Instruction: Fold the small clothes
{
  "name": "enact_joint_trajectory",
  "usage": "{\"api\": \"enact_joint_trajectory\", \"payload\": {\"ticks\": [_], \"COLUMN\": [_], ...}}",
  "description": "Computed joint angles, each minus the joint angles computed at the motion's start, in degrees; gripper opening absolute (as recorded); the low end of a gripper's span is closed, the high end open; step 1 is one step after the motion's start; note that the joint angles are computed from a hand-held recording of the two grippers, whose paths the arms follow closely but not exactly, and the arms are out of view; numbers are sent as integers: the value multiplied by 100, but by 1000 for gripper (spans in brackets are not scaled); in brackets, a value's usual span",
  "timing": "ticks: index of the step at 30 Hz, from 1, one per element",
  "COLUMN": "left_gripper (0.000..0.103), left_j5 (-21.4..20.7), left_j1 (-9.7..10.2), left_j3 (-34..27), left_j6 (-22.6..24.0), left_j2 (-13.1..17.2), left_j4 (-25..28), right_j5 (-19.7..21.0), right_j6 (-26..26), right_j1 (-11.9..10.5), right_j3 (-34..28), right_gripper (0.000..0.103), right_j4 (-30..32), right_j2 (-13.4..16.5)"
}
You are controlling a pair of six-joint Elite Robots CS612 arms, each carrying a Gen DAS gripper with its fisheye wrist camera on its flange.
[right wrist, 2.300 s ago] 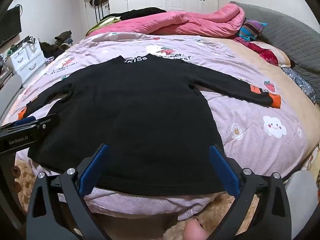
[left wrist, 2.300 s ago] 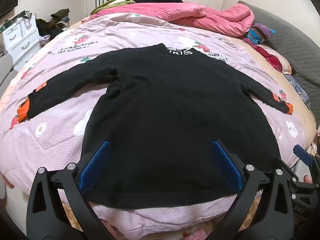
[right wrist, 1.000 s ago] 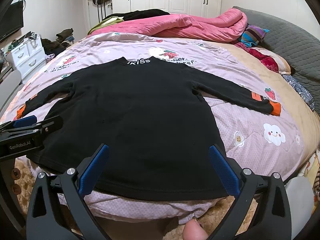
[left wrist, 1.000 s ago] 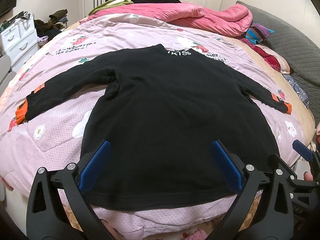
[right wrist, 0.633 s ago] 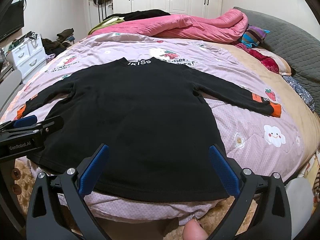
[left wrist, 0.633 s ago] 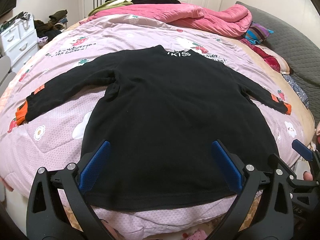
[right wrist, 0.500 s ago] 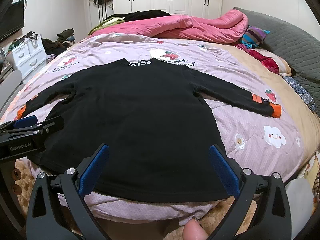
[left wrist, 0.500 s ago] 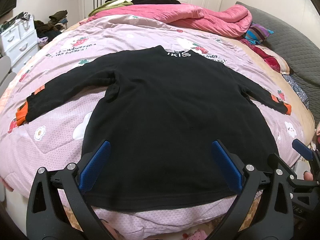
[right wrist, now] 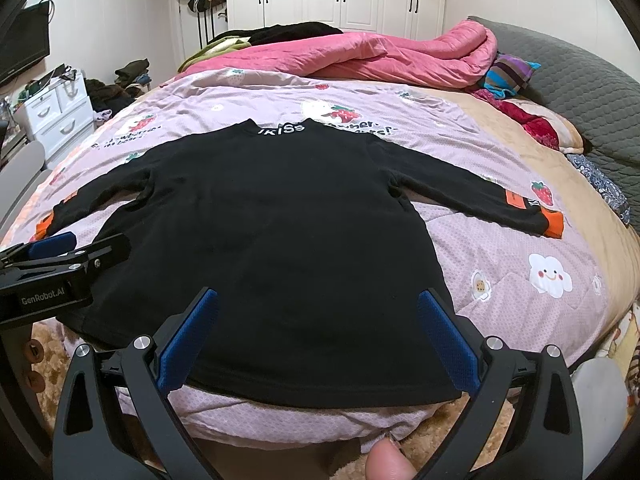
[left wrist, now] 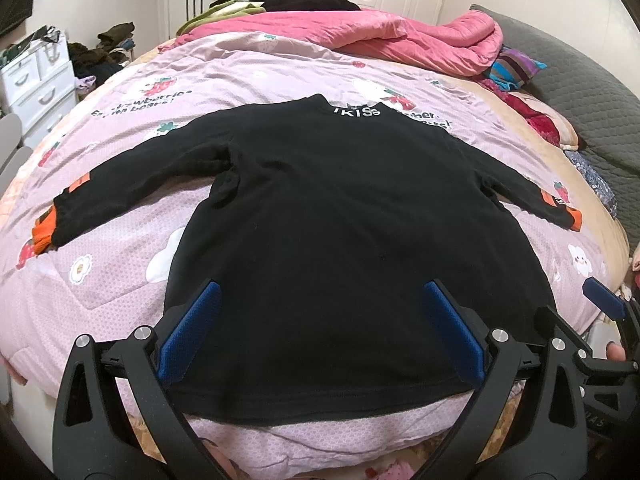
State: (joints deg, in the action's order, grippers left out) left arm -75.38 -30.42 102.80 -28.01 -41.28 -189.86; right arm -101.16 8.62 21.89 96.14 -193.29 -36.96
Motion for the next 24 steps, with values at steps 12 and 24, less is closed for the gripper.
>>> {"api": "enact_joint_trajectory", "payload": {"ticks": [12,24], "left_gripper": [95,95], "left_j5": [41,93], "left_j1": [-1,97], "left_j3": [-100,-482], "left_j6": [67,135], "left_j2": [19,154], "left_j4": [44,289], "right_j5": [3,-96], "right_j6": [58,214], "right_j1": [-24,-117], "right_j3": [-45,-371], "right_gripper": [99,99], "right_j4": [45,187], "right_j2": [0,93]}}
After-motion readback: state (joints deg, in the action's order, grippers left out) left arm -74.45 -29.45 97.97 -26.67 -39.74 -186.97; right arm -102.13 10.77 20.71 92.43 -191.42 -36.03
